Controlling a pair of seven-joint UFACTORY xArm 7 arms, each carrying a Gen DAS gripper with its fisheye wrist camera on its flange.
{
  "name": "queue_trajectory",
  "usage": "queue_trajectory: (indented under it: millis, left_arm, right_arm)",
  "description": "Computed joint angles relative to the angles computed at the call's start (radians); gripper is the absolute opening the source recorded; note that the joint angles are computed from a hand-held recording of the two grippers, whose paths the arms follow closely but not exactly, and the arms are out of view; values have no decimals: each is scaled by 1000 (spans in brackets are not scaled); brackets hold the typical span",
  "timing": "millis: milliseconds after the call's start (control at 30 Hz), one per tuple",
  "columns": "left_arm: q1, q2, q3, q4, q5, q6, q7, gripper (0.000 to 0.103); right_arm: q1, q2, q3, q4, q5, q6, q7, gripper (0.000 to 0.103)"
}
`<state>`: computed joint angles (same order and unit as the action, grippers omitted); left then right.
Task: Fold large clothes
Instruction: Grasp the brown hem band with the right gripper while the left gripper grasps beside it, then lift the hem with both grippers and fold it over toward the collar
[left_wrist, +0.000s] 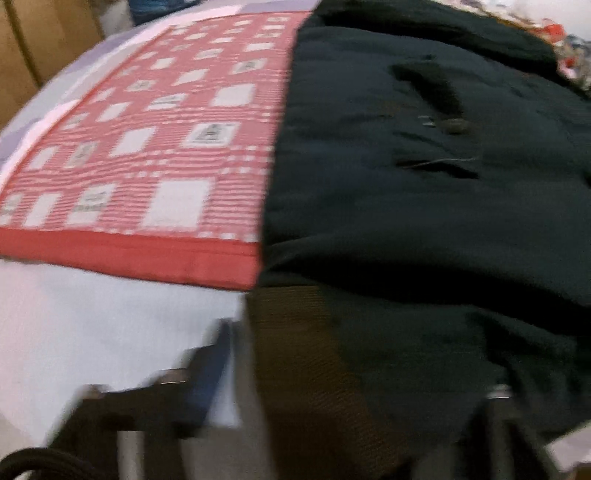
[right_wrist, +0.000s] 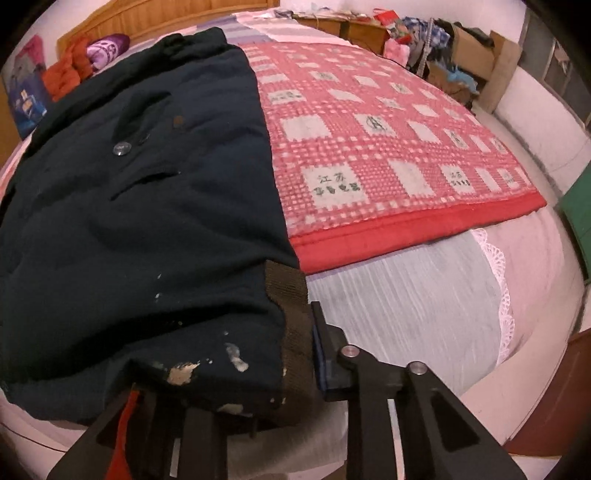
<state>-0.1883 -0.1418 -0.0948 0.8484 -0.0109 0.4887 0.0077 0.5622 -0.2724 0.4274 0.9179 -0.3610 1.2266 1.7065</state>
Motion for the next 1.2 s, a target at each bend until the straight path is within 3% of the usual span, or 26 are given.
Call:
queue_trajectory:
  millis: [67, 100, 167, 300, 633, 933, 1200]
  left_arm:
    - [37, -8, -25, 2, -5, 6, -13, 15]
    - [23, -11, 1, 3, -10, 13, -20, 13]
    - [4, -29, 35, 6, -85, 33, 41, 13]
    - [-5, -90, 35, 9, -104, 50, 106, 13]
    - [4, -153, 44, 65, -125, 166, 151, 13]
    - [15, -293, 35, 93, -89, 430, 162, 14]
    - [28, -385, 43, 223, -85, 721, 140, 14]
  right_arm:
    - [1, -18, 0, -5, 3, 0, 9, 18]
    - [1, -33, 1, -12, 5, -2, 16, 17]
    - [2, -54, 11, -9, 9, 16, 18, 17]
    - [-2, -76, 26, 37, 1, 83, -32, 16]
    - [-23, -90, 43, 160, -13, 192, -136, 16]
    - [-20, -108, 76, 281, 70, 330, -213, 16]
    - [1, 3, 156, 646, 91, 636, -231, 16]
